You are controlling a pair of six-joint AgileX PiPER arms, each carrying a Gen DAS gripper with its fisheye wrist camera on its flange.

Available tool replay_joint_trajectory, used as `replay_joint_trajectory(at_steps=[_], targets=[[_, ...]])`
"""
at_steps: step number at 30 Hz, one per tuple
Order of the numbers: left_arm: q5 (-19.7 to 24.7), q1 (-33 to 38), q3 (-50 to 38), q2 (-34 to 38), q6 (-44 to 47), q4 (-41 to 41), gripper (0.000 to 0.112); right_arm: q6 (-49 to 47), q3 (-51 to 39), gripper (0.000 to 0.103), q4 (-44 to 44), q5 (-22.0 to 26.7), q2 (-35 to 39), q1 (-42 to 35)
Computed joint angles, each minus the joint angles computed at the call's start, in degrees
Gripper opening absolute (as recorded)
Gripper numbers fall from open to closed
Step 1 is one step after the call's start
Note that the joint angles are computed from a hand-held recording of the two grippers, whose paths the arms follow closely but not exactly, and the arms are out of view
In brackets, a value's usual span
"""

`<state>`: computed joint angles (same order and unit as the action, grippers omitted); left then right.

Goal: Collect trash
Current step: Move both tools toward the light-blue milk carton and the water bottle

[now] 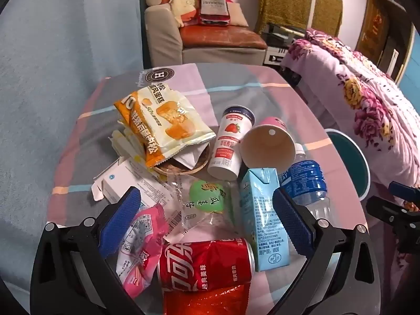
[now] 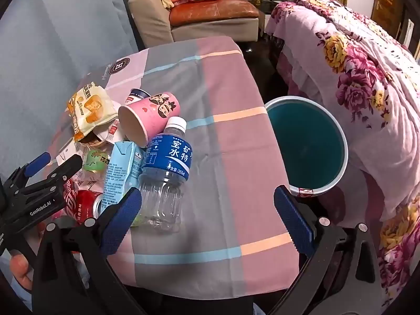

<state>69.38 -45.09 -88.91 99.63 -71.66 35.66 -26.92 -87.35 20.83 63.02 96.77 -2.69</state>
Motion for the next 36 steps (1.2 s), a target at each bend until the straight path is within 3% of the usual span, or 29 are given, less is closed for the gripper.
replay_joint_trajectory(at_steps=[4, 9, 25, 36], targets=[[-0.71, 0.11, 0.34, -0.26, -0.56, -0.11, 0.100, -0.27, 1.48, 0.097, -0.14, -1.45, -0.71, 0.28], [-1.68, -0.13, 1.76, -1.51, -1.40, 0.14, 0.100, 0.61, -1.13, 0.097, -0.66, 1.22, -0.55, -0.32], [-1.55, -0.70, 3.05, -2.66, -1.85, -0.43, 0.100, 1.11, -1.33, 0.097, -0.71, 0.63, 0.56, -0.91], [-2.39, -0.79, 1.43, 0.14, -1.25, -0.80, 0.100, 1.15, -1.59, 0.097, -0.33, 0.45, 1.27, -2.01]])
